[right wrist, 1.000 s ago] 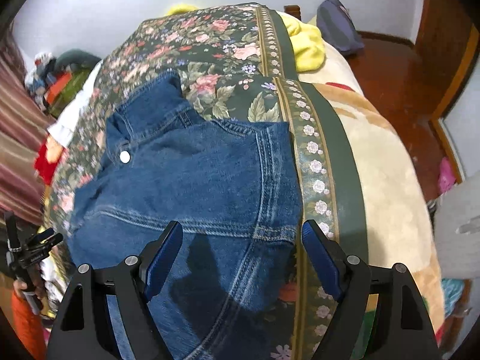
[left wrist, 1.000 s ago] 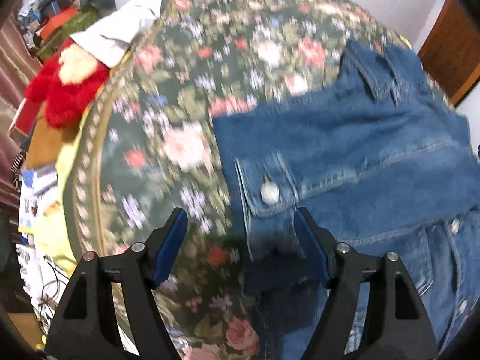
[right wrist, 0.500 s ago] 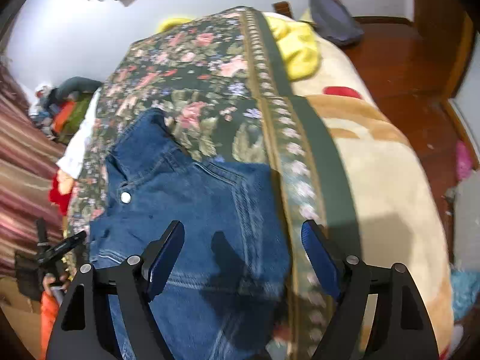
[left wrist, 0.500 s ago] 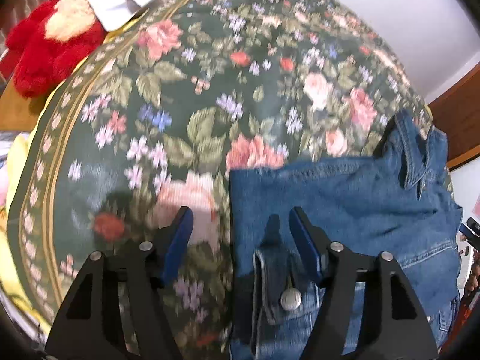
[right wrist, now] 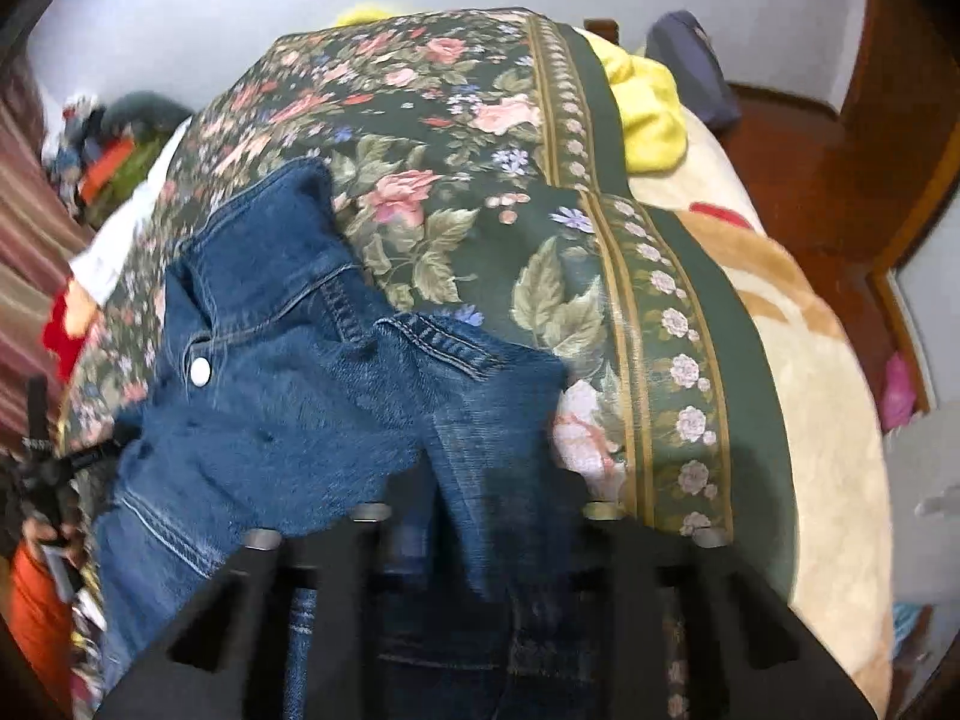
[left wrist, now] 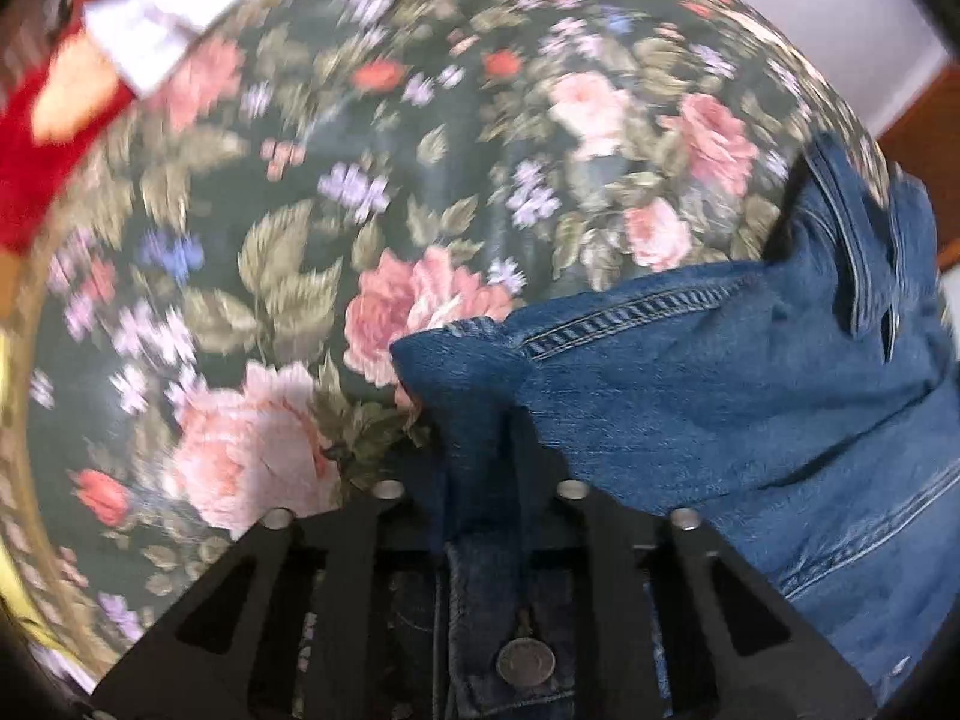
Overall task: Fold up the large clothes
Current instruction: 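Grasp the jacket hem with both grippers and fold it toward the collar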
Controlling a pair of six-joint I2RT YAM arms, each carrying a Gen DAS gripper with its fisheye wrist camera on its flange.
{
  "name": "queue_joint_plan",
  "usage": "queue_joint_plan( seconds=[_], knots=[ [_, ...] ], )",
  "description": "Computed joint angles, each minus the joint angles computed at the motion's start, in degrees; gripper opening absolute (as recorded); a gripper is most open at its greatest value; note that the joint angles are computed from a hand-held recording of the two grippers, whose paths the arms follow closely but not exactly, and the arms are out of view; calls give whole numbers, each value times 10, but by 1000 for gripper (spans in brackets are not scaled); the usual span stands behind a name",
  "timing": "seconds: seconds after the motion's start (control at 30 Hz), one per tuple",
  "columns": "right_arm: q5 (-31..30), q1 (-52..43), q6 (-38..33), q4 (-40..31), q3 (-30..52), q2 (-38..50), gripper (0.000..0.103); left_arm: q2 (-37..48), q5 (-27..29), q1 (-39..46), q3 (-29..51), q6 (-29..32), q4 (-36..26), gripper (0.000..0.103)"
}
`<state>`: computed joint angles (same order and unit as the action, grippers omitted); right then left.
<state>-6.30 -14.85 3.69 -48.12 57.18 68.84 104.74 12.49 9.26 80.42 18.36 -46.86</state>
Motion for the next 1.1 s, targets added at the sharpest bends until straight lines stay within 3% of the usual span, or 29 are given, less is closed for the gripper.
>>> queue_joint_plan(
  seconds=[0.17, 0.4, 0.5, 0.73, 0.93, 1.1],
  knots=[
    [38, 42, 10, 7, 40, -33, 19, -88, -32, -34, -19, 18, 30, 10],
    [88, 106, 32, 11, 122, 35, 18, -109, -29, -16, 42, 20, 56, 9],
    [93, 118, 35, 23, 152, 74, 18, -94, -12, 8, 71, 17, 65, 9],
    [101, 143, 68, 71, 216, 174, 17, -29, -33, 31, 107, 0, 75, 9],
    [111, 155, 63, 74, 304, 288, 17, 46, -38, 57, 152, -13, 65, 9],
    [103, 148, 43, 97, 302, 324, 18, 92, -63, 59, 172, 12, 74, 10]
  ],
)
